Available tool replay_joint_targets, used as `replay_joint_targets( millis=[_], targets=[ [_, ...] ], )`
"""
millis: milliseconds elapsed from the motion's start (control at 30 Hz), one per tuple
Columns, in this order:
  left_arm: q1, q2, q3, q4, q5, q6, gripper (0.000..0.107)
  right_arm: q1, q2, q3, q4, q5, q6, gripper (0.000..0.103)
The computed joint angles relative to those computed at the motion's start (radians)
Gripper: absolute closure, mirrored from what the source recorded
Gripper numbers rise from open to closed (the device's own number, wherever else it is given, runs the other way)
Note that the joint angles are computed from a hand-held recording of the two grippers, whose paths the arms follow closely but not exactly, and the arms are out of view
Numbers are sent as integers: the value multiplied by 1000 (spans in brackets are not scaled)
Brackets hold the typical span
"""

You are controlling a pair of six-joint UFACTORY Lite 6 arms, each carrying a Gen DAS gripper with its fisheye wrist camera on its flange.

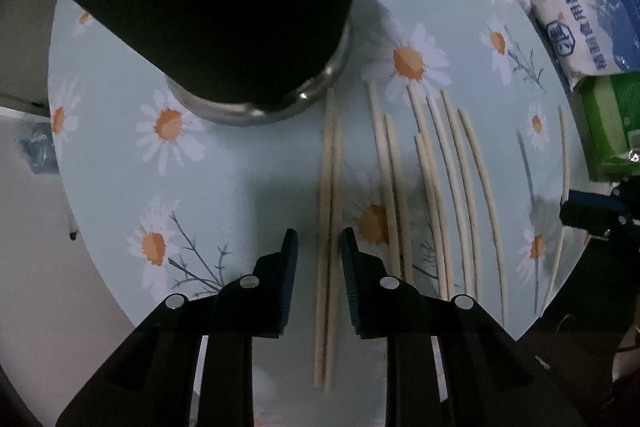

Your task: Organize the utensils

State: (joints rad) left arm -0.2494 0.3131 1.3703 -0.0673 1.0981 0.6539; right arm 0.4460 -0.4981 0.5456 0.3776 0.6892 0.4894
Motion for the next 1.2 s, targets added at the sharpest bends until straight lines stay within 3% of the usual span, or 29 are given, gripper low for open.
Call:
replay_joint_targets(
  millis=[167, 467, 967, 1200],
  targets=[
    [-15, -10, -22, 5, -7, -9, 86, 4, -4, 1, -4, 3, 12, 98],
    [38, 76, 117, -34, 67, 23, 86, 7, -33, -7, -20, 24, 36, 98],
    [13, 33, 18, -21, 16, 28, 86, 20, 0, 5, -8, 9, 25, 98],
    [50, 73, 76, -70, 69, 52, 88, 16, -18, -10, -6, 11, 23, 98]
  ],
)
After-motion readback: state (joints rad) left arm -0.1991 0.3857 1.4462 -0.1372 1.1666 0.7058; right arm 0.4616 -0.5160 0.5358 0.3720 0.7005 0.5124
